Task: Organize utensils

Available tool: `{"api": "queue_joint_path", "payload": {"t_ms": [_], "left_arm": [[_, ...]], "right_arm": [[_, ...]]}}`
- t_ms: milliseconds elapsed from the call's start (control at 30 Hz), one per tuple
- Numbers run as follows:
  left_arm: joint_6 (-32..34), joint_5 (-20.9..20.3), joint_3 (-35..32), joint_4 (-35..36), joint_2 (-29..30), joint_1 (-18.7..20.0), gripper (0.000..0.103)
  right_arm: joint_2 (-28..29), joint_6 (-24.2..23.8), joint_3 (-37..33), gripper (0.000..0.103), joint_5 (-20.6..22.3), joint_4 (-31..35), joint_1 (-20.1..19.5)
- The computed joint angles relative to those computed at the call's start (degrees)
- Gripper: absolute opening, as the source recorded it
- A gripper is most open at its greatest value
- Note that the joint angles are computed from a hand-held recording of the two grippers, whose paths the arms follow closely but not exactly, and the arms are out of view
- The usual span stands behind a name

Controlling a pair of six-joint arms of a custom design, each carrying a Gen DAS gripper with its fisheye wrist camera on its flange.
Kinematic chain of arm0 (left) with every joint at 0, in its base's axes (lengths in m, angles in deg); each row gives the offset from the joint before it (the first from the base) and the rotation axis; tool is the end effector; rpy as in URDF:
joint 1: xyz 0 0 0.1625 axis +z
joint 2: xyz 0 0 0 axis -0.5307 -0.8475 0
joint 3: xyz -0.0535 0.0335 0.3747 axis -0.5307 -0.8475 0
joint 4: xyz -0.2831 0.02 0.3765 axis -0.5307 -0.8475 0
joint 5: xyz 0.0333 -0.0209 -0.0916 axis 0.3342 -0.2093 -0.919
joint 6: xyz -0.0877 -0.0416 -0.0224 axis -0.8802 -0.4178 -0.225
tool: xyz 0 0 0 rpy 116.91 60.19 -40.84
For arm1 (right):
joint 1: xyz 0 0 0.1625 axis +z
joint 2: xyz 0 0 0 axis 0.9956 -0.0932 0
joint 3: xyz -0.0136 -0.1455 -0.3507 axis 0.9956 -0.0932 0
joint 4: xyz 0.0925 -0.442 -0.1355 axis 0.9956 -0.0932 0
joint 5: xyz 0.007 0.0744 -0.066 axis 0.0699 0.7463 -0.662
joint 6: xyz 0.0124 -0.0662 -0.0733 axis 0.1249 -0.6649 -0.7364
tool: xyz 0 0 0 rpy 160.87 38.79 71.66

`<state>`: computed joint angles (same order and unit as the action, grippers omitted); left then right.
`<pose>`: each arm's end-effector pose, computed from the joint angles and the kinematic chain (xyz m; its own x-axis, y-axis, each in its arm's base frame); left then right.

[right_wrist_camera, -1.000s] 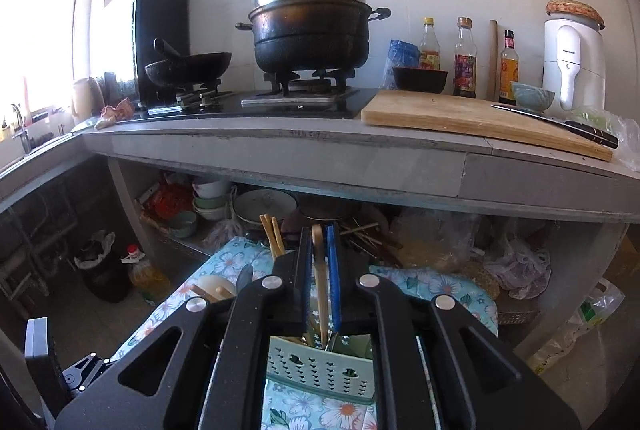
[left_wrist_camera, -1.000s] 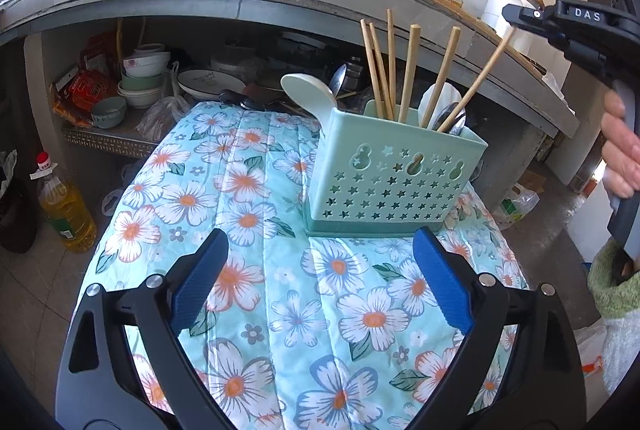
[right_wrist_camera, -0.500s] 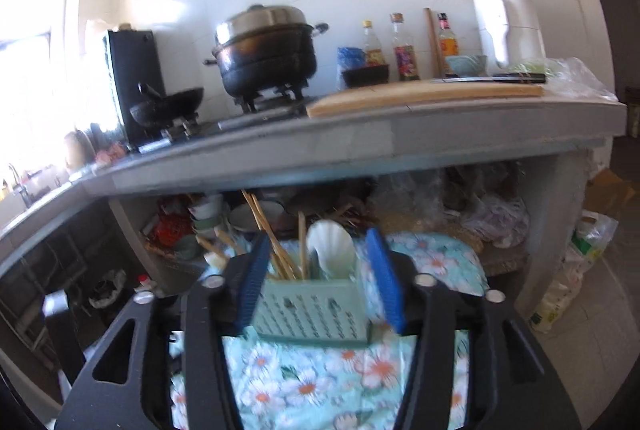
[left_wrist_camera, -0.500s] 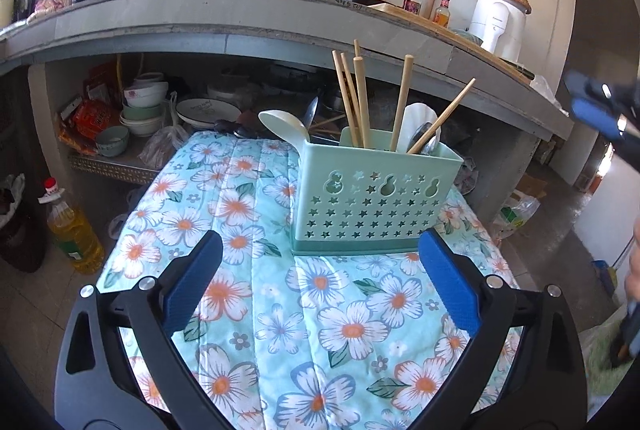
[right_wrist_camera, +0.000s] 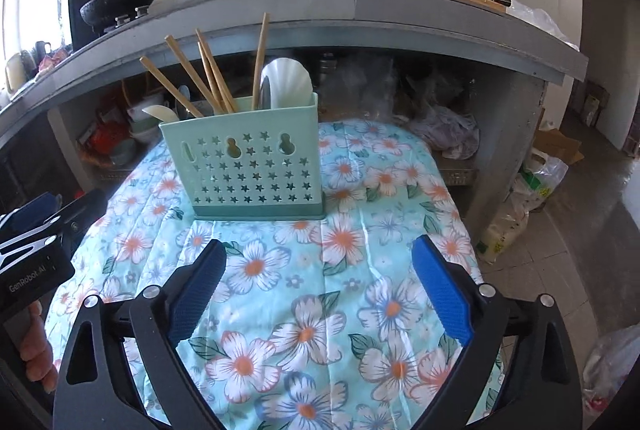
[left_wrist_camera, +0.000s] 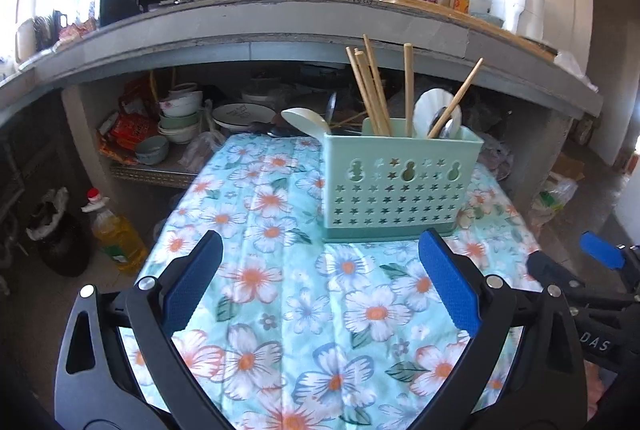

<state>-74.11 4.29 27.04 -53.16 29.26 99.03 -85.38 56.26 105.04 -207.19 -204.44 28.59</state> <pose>-0.0809 -0.7289 0.3418 -0.7119 -0.1976 -0.6739 0.4996 0.5319 -0.6837 0.4009 -0.7504 0.0248 -0.7168 -0.1646 0.6776 -0.6088 0.6214 -0.4931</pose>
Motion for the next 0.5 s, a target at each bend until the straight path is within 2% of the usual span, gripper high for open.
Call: {"api": "queue_joint_path", "payload": {"t_ms": [100,267,333,400,500], "left_arm": [[3.78,-4.16,0.72,-3.31,0.12,-0.61,0.095],[5.31,-8.87,2.03,-8.88,-0.5,-0.75,0.095],[5.23,-10.03,1.76,-9.58,-0.53,-0.66,0.095],[6.82,-12.94,1.11,-11.43,-0.09,-0.65,0.095],[6.64,-14.71,-0.87,-10.2,0.93,-0.34,0.095]], "right_arm": [[0.93,-1.55,-1.0,0.097,-1.65,-1.27,0.39],[2.63,-2.9,-3.56,0.097,-3.82,-1.0,0.83],[3.17,-3.07,-4.47,0.097,-4.47,-0.41,0.94],[3.55,-3.13,-5.15,0.097,-4.81,0.12,0.97],[3.92,-3.06,-5.79,0.097,-5.1,0.42,1.02]]}}
